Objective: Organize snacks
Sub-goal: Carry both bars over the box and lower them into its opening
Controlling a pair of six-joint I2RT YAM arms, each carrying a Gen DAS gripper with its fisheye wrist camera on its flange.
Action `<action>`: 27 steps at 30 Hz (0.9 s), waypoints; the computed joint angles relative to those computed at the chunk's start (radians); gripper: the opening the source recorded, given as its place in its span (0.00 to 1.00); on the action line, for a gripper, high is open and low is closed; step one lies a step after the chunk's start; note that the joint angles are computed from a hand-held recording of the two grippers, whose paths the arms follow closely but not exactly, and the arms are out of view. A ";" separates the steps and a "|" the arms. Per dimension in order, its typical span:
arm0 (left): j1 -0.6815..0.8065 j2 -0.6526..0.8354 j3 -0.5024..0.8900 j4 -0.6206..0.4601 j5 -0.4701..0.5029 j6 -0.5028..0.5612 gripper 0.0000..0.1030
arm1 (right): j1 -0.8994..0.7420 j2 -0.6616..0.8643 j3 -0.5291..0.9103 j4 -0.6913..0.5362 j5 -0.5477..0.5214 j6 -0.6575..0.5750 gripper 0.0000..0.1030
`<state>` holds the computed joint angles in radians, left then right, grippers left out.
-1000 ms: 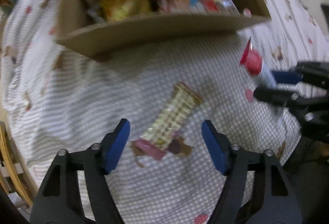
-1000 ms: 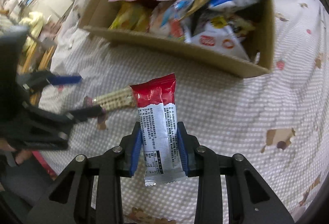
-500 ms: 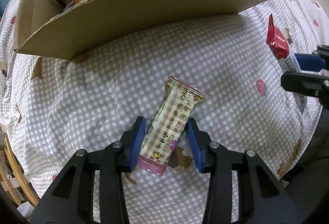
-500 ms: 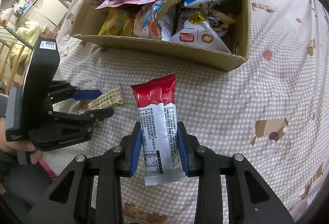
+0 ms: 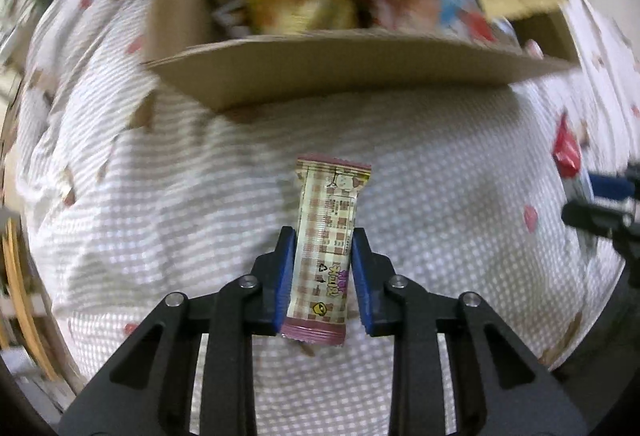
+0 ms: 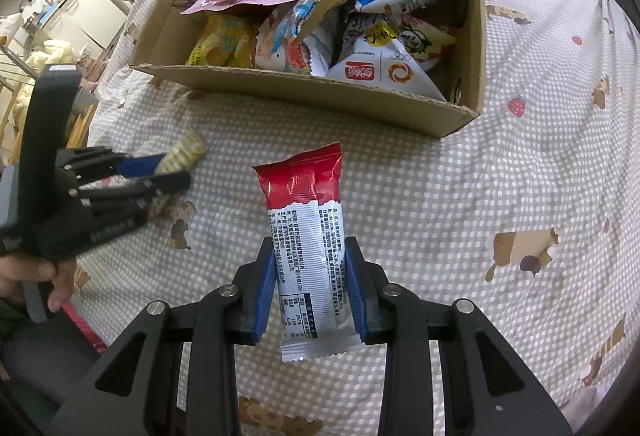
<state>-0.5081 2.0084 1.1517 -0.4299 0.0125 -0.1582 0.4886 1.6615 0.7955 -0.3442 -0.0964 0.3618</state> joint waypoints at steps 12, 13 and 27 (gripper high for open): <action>0.055 -0.281 -0.140 0.115 0.034 -0.097 0.22 | 0.024 -0.064 -0.006 -0.016 -0.011 0.003 0.33; 0.073 -0.303 -0.154 0.121 0.040 -0.088 0.22 | 0.029 -0.082 -0.008 -0.008 -0.016 0.004 0.33; 0.152 -0.190 0.218 -0.047 0.054 0.006 0.22 | -0.054 -0.082 0.208 0.003 -0.085 0.026 0.33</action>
